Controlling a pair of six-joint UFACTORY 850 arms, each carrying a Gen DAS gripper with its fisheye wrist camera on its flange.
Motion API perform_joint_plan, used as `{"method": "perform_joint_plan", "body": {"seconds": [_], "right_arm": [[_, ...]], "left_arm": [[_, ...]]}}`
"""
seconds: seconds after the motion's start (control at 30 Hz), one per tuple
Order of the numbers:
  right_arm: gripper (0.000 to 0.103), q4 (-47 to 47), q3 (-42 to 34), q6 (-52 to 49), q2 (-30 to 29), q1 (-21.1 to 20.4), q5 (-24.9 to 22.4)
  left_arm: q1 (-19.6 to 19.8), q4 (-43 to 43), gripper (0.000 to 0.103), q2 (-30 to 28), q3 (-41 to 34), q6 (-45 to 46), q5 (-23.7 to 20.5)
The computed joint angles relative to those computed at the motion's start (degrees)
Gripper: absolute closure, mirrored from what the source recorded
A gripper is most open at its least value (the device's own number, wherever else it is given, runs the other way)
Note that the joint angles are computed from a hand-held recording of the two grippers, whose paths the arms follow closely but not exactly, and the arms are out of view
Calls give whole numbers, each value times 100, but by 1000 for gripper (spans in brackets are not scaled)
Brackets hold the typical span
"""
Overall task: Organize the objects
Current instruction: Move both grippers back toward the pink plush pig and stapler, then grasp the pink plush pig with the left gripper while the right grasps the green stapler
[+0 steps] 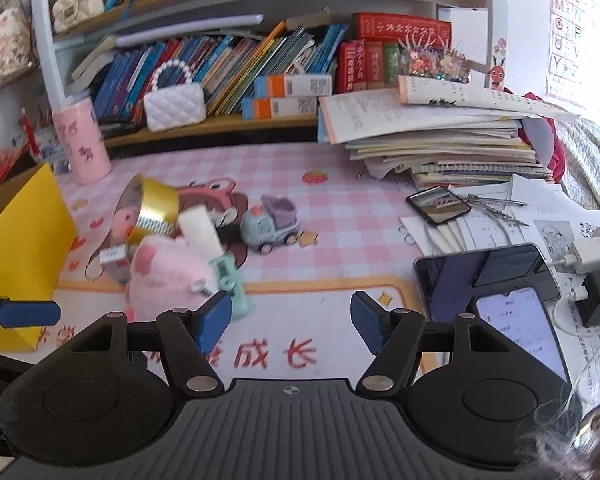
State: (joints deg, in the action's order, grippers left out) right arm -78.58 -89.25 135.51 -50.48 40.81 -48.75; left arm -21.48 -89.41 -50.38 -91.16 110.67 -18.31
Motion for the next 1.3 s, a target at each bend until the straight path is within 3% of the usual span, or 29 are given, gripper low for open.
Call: {"method": "perform_joint_plan", "body": {"seconds": [0.4,0.53,0.8,0.93,0.97,1.0,1.13,1.3], "right_arm": [[39,-287,363,677,158,-196,67],[39,-316,368,687,146,-241,177],[39,-327,384,652,149,-279,260],[39,-327,376,583,142,-286,335],[39,-344,370,569,138,-289,352],[39,-362,362,559,132,-292,368],[39,-457,272,511,66,-342,512],[42,-546,-1,374,-121,-494,973]], "left_arm": [[-352,1445,11,-583,-886,-1394,631],[-415,2472,11,-770,-1162,-2429,784],[-467,4527,11,-1221,-1868,-4788,619],[-431,3487,24,-1132,-1704,-3586,648],[-393,3112,34,-1061,-1609,-3162,569],[-347,2670,36,-965,-1480,-2700,485],[-110,1636,36,-635,-1072,-1713,-93],[129,953,36,-236,-513,-1212,-419]]}}
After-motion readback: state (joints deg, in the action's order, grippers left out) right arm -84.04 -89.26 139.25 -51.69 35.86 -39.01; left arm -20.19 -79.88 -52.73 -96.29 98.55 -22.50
